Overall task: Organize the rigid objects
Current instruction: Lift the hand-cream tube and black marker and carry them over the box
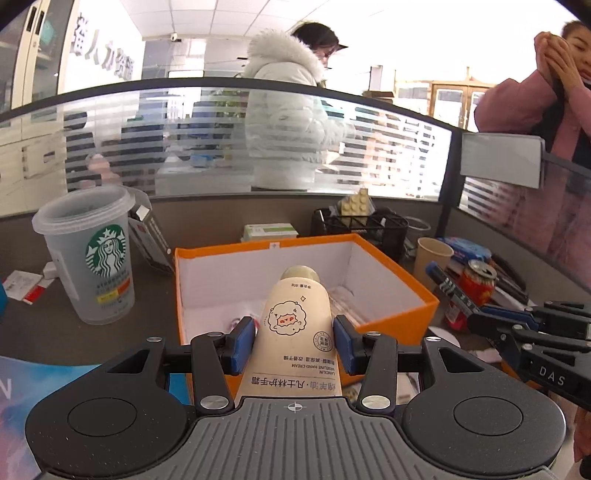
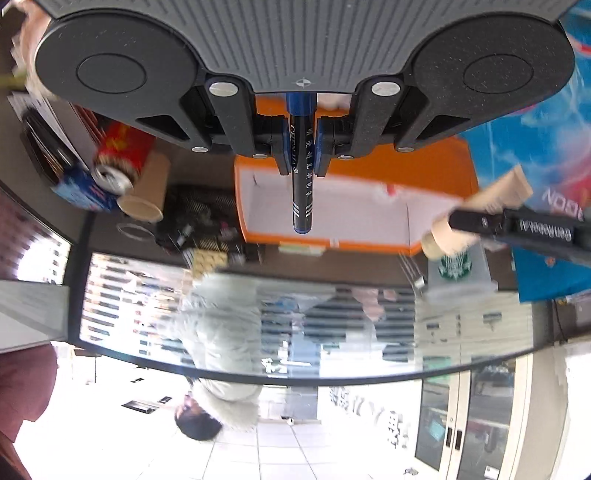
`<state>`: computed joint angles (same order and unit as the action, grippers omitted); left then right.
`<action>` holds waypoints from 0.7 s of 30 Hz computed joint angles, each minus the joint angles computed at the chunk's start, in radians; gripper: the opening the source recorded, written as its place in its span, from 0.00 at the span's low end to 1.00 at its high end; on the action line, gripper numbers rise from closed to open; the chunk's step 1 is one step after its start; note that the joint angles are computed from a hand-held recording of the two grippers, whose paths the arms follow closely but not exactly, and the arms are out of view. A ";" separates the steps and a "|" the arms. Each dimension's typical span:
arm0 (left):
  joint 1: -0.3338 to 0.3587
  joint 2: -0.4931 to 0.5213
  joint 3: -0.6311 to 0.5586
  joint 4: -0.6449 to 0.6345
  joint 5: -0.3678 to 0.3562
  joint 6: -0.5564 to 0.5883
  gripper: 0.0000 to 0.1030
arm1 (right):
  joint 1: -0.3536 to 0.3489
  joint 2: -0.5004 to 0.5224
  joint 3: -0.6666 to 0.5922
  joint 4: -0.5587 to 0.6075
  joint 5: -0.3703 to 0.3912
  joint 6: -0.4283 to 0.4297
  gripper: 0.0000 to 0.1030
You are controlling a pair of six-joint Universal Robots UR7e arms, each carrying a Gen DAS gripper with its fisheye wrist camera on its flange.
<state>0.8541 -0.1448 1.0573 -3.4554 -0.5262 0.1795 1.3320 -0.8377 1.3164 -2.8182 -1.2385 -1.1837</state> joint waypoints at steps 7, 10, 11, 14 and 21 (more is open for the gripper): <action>0.033 0.042 -0.178 0.139 0.009 0.011 0.43 | 0.074 0.129 -0.235 0.163 -0.038 0.055 0.12; 0.049 0.069 -0.277 0.221 0.006 0.006 0.43 | 0.104 0.193 -0.345 0.233 -0.073 0.068 0.12; 0.055 0.081 -0.313 0.254 0.006 -0.003 0.43 | 0.113 0.216 -0.384 0.260 -0.088 0.071 0.12; 0.077 0.130 -0.434 0.356 0.008 -0.033 0.43 | 0.135 0.285 -0.495 0.335 -0.133 0.089 0.12; 0.131 0.296 -0.778 0.651 -0.001 -0.149 0.43 | 0.150 0.444 -0.732 0.444 -0.232 0.157 0.12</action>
<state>0.9850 0.1514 0.2792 -2.8046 -0.5276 0.0307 1.4820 -0.3941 0.5846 -2.3738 -1.4709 -1.0265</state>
